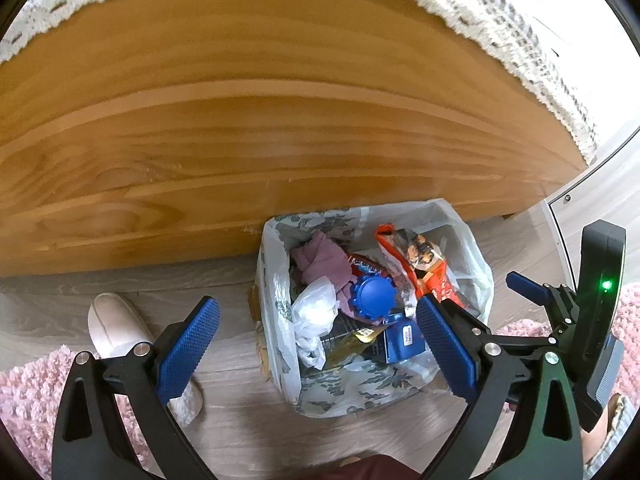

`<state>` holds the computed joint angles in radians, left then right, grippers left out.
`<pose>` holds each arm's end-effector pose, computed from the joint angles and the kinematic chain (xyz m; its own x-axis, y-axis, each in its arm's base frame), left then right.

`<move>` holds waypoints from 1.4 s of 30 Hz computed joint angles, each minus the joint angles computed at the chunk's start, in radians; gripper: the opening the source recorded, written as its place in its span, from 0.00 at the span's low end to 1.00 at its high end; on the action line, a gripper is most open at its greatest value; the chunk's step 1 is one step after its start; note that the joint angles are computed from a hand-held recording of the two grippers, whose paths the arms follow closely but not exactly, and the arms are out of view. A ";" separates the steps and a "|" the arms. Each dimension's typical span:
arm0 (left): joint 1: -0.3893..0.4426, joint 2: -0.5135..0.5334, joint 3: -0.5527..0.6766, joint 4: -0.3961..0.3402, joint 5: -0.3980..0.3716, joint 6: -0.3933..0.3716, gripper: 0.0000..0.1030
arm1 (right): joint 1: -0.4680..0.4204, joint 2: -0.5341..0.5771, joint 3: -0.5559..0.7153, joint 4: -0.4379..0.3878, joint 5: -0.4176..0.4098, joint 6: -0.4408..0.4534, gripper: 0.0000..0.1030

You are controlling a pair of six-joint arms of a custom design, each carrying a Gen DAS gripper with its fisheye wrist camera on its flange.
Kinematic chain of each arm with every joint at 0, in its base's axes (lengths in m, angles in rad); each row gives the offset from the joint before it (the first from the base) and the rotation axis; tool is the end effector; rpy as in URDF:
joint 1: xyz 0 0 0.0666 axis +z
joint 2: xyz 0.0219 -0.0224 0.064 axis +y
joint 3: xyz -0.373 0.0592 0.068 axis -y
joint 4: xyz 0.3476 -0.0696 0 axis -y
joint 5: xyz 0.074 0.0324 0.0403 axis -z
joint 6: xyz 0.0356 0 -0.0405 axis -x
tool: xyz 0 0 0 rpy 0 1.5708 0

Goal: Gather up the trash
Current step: 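Raise both open tools from the bin back over the bed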

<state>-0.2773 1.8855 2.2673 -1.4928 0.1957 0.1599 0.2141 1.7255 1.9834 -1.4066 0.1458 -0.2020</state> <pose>0.5489 -0.1638 0.4960 -0.9069 0.0957 -0.4104 0.2098 0.9471 -0.2427 0.5164 0.1066 0.4776 -0.9038 0.0066 -0.4279 0.0299 0.9984 -0.0476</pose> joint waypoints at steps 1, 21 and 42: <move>0.000 -0.001 0.002 0.000 0.001 -0.002 0.93 | -0.001 -0.002 0.003 0.000 0.001 0.000 0.92; -0.012 -0.108 -0.066 0.138 -0.030 -0.031 0.93 | -0.003 -0.067 0.006 0.035 -0.003 -0.008 0.92; -0.026 -0.200 -0.118 0.299 -0.001 -0.089 0.93 | -0.010 -0.141 0.002 0.157 0.042 0.016 0.92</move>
<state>-0.3036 1.6858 2.1491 -1.1943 0.1951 0.0705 0.2038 1.5844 1.9859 -1.2500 0.1875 -0.1858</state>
